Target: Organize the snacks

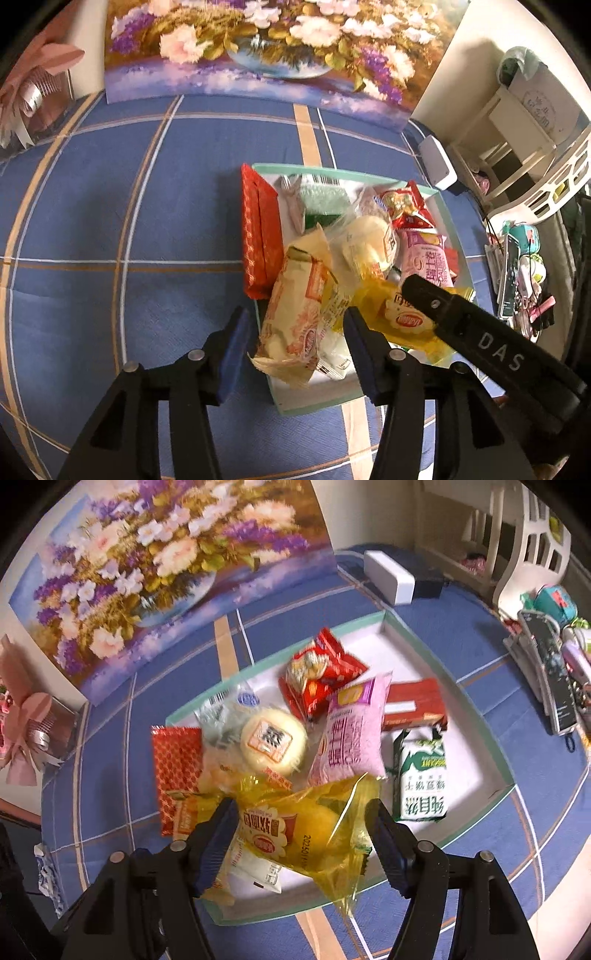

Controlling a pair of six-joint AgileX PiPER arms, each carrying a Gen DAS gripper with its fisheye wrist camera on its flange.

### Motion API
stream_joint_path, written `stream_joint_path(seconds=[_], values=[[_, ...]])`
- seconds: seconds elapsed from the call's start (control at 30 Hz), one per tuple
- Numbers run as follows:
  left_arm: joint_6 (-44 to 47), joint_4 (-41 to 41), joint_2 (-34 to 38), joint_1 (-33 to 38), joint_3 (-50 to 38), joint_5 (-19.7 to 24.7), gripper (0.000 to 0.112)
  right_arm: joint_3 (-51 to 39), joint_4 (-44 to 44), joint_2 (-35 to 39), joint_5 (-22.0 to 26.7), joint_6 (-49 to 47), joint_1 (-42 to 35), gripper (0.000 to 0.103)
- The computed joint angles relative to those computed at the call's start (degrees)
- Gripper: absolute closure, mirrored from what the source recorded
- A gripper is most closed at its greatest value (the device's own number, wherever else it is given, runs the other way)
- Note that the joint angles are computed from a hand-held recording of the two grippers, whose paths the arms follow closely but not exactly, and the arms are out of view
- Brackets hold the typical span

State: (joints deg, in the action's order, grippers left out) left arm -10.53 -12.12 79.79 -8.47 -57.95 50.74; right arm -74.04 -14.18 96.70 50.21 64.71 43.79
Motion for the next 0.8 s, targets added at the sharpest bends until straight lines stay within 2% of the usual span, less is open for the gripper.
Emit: stream_joint_path(seconds=[0.3, 0.47, 0.5, 0.53, 0.57, 0.63, 0.73, 0.77, 0.8], values=[[1.11, -1.19, -1.62, 4.40, 0.35, 0.56, 0.058, -0.32, -1.33, -1.01, 0.81, 0.79, 0.64, 0.029], [-3.69, 3.75, -2.57, 6.12, 0.86, -0.16, 0.056, -2.32, -2.00, 0.45, 2.71, -0.56, 1.45, 0.028], [-5.51, 5.77, -2.52, 6.29, 0.80, -0.01, 0.053, -3.28, -2.31, 1.29, 3.73, -1.21, 1.84, 0.024], [-7.71, 8.50, -2.41, 6.30, 0.72, 0.20, 0.045, -4.37, -2.81, 2.23, 5.01, -1.91, 2.40, 0.021], [-9.57, 10.85, -2.27, 6.13, 0.55, 0.43, 0.040, -5.84, -3.43, 3.38, 6.56, -2.91, 3.06, 0.021], [-14.70, 17.74, -1.67, 5.49, -0.06, 1.53, 0.039, -8.12, -4.42, 5.11, 8.61, -4.81, 4.06, 0.020], [-19.06, 25.02, -0.65, 5.25, -0.34, 3.19, 0.024, -10.32, -5.36, 6.85, 10.12, -6.21, 5.51, 0.019], [-19.85, 26.67, -0.43, 5.39, -0.21, 3.37, 0.024, -10.70, -5.47, 7.13, 10.27, -6.39, 5.77, 0.017], [-20.06, 27.51, -0.22, 5.64, -0.18, 3.49, 0.023, -11.03, -5.59, 7.36, 10.39, -6.50, 6.01, 0.011]])
